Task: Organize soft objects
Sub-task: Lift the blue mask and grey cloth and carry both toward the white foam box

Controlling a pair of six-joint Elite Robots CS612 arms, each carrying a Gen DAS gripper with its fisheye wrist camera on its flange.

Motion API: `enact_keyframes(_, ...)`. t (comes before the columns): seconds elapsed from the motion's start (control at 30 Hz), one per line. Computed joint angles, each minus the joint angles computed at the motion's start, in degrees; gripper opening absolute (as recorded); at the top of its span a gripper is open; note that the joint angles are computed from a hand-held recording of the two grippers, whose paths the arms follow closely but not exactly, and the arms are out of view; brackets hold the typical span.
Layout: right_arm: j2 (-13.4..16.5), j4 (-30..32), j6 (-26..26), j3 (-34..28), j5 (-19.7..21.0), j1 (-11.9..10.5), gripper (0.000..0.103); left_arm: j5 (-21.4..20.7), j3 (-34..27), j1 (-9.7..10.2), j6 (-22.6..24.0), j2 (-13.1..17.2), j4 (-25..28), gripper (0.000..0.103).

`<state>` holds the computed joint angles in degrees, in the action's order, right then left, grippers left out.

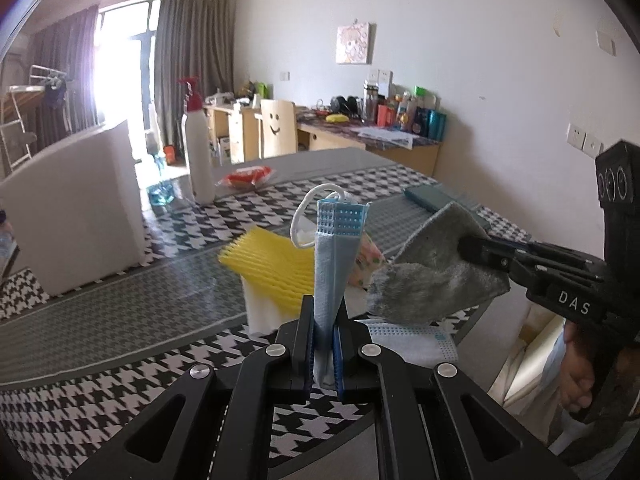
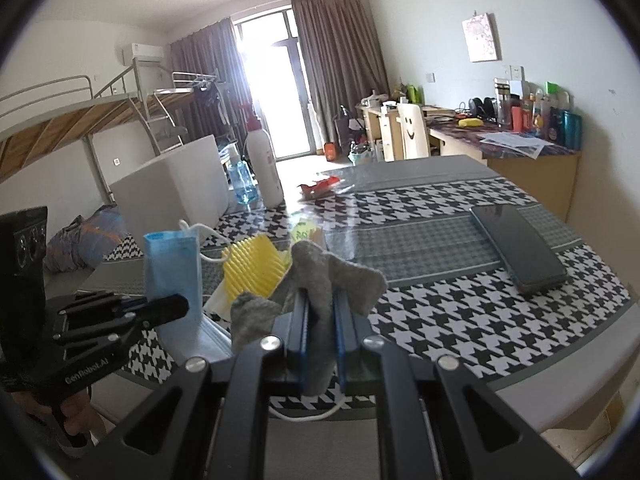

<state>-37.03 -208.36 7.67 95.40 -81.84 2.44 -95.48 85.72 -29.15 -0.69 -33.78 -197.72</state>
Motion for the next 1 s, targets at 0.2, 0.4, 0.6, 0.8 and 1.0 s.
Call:
enact_keyframes(0.2, -0.21, -2.02, -0.37, 0.16, -1.68, 0.45, 0.014, 1.44, 1.58, 0.14, -0.25, -1.16, -3.55, 0.008)
enact_keyframes(0.4, -0.27, -2.53, -1.68, -0.11, -3.58, 1.01, 0.014, 2.87, 2.55, 0.39, -0.80, -1.87, -5.90, 0.008)
enact_keyframes(0.6, -0.28, -2.80, -1.47, -0.50, -3.47, 1.31, 0.014, 4.32, 2.87, 0.64, -0.99, -2.20, -7.64, 0.008)
enact_keyframes(0.8, -0.06, -3.41, -0.38, -1.23, -4.65, 1.41, 0.014, 5.86, 2.67, 0.92, -0.93, -2.32, -7.50, 0.008)
enact_keyframes(1.0, -0.05, -3.11, -0.24, -1.80, -4.81, 1.58, 0.014, 7.16, 2.32, 1.32, -2.07, -2.31, -7.54, 0.008)
